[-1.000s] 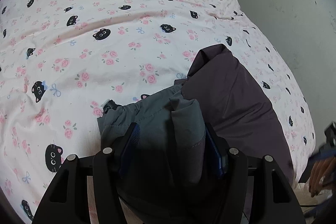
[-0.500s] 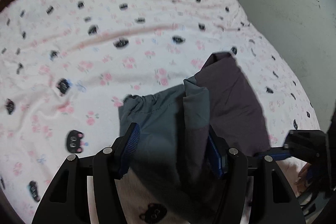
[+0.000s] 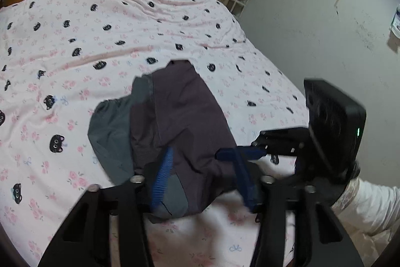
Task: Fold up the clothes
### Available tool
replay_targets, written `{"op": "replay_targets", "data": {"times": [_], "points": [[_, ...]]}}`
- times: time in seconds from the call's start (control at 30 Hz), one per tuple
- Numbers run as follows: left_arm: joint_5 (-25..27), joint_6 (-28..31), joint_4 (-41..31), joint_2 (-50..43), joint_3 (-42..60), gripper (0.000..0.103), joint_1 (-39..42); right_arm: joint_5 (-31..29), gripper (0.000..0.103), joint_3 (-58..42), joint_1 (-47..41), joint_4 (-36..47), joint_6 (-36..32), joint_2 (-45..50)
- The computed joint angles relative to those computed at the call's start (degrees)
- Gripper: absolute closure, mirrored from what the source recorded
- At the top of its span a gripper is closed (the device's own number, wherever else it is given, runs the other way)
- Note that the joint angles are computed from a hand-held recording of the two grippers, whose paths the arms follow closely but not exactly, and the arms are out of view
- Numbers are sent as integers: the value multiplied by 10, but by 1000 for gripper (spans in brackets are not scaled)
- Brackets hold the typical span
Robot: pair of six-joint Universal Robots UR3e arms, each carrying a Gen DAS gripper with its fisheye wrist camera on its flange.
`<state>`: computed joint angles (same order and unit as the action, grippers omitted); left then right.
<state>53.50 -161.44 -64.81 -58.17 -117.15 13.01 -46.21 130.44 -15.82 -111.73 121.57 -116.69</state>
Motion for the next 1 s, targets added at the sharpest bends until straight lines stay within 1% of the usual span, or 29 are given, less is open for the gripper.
{"op": "replay_targets", "data": {"times": [0.03, 0.1, 0.17, 0.2, 0.3, 0.4, 0.5, 0.6, 0.67, 0.77, 0.83, 0.87, 0.93, 1.0], "points": [[24, -6, 12, -14, 5, 87, -20, 7, 72, -12, -17, 34, -15, 3], [65, -11, 26, -38, 7, 95, -50, 21, 74, -31, -53, 106, -51, 3], [85, -9, 33, -56, 2, 98, -61, 22, 76, -39, -66, 130, -64, 10], [108, -13, 40, -65, -2, 99, -70, 21, 76, -40, -66, 130, -64, 14], [140, -6, 58, -70, -32, 99, -77, 21, 77, -46, -48, 115, -45, 41], [141, -2, 82, -59, -68, 99, -66, 22, 82, -58, -29, 115, -33, 55], [129, -5, 84, -43, -85, 99, -50, 25, 82, -82, -11, 98, -16, 57], [142, -16, 102, -47, -87, 99, -62, 33, 81, -132, 6, 50, 38, 98], [143, -18, 102, -49, -85, 99, -61, 26, 81, -181, 26, 0, 97, 150], [127, -18, 95, -50, -86, 99, -45, -10, 81, -269, 68, -63, 185, 256], [116, -15, 87, -45, -90, 99, -30, -34, 80, -335, 92, -69, 222, 328], [111, -13, 85, -42, -93, 99, -23, -58, 80, -377, 110, -60, 237, 373], [102, -8, 82, -38, -100, 99, -8, -125, 80, -433, 146, -47, 254, 433], [92, -3, 80, -33, -108, 99, 5, -184, 80, -466, 177, -48, 254, 482]]}}
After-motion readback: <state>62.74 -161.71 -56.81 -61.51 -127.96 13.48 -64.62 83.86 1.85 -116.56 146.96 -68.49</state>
